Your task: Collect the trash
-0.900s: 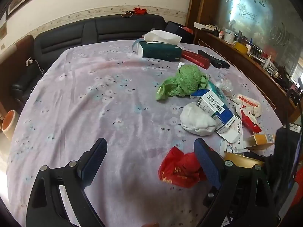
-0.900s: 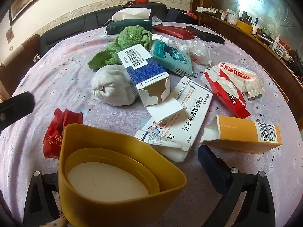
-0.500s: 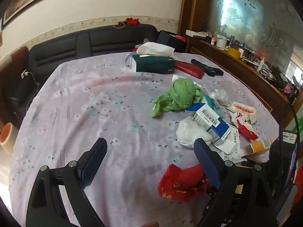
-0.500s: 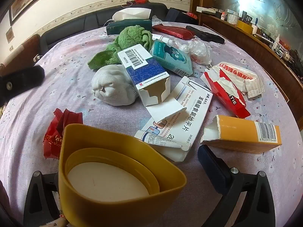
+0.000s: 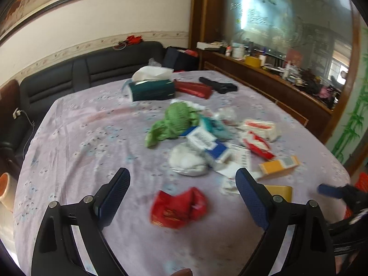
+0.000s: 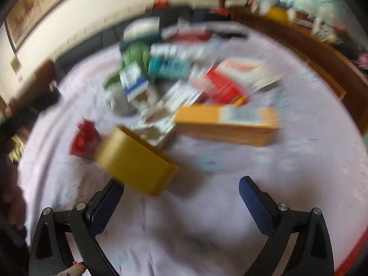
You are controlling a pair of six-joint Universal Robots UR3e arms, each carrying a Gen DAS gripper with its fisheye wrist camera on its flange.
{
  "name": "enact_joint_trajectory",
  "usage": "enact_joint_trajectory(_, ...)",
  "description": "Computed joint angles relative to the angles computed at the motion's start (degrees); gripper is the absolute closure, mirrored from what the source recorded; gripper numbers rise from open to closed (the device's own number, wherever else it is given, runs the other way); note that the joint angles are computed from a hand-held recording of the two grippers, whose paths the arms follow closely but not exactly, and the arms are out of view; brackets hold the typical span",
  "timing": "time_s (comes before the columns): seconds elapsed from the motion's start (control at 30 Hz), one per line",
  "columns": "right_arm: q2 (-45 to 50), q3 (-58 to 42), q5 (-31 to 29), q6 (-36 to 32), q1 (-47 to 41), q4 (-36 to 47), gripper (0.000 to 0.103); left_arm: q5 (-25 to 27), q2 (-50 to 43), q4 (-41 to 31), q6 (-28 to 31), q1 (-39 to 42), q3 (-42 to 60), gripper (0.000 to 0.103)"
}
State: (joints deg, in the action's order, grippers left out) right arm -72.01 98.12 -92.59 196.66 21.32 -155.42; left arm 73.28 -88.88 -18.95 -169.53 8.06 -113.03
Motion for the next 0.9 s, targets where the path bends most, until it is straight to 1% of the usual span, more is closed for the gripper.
enact_joint_trajectory(0.07, -8.1, 7.7, -1.6, -0.2, 0.0, -2.8, 0.002, 1.5, 3.0, -0.5, -0.7, -2.3, -1.6, 0.011)
enact_joint_trajectory(0.1, -12.6, 11.6, -1.4, -0.3, -0.6, -4.1, 0.002, 3.3, 4.4, -0.6, -1.5, -3.8, -2.3, 0.011)
enact_joint_trajectory(0.13, -15.8, 13.8, -1.6, -0.2, -0.7, -4.5, 0.002, 4.2, 6.1, -0.4, -2.3, -4.8, -3.3, 0.011)
enact_joint_trajectory(0.2, -21.9, 18.0, -2.6, 0.1, -0.4, -5.0, 0.001, 5.6, 9.5, -2.4, -3.8, -6.5, -4.5, 0.011)
enact_joint_trajectory(0.27, -25.6, 20.1, -5.3, 0.7, 1.6, -6.5, 0.001, 5.9, 13.7, -4.9, -4.7, -7.2, -6.3, 0.011)
enact_joint_trajectory(0.4, -31.4, 22.5, -9.9, 2.1, 6.0, -6.5, 0.001, 8.1, 22.5, -9.0, -6.0, -8.4, -9.4, 0.011)
enact_joint_trajectory(0.47, -32.3, 21.9, -13.3, 2.6, 8.4, -5.6, 0.001, 7.7, 26.7, -12.6, -6.2, -8.1, -9.9, 0.011)
enact_joint_trajectory(0.57, -33.4, 21.6, -17.5, 3.9, 11.1, -4.0, 0.001, 7.2, 31.9, -16.1, -6.3, -7.0, -10.6, 0.011)
enact_joint_trajectory(0.7, -35.4, 21.7, -19.9, 5.8, 13.2, -2.8, 0.001, 6.3, 36.3, -20.0, -6.3, -6.4, -10.0, 0.011)
enact_joint_trajectory(0.77, -36.1, 21.9, -20.4, 5.9, 13.7, -3.0, 0.001, 6.0, 37.3, -21.4, -6.5, -6.4, -9.3, 0.011)
enact_joint_trajectory(0.83, -36.5, 21.8, -21.3, 6.4, 14.5, -2.7, 0.001, 7.0, 37.6, -22.5, -7.2, -7.2, -8.5, 0.011)
enact_joint_trajectory(0.9, -37.0, 21.6, -22.8, 7.1, 15.8, -2.6, 0.001, 6.4, 38.6, -23.9, -7.2, -7.0, -8.3, 0.011)
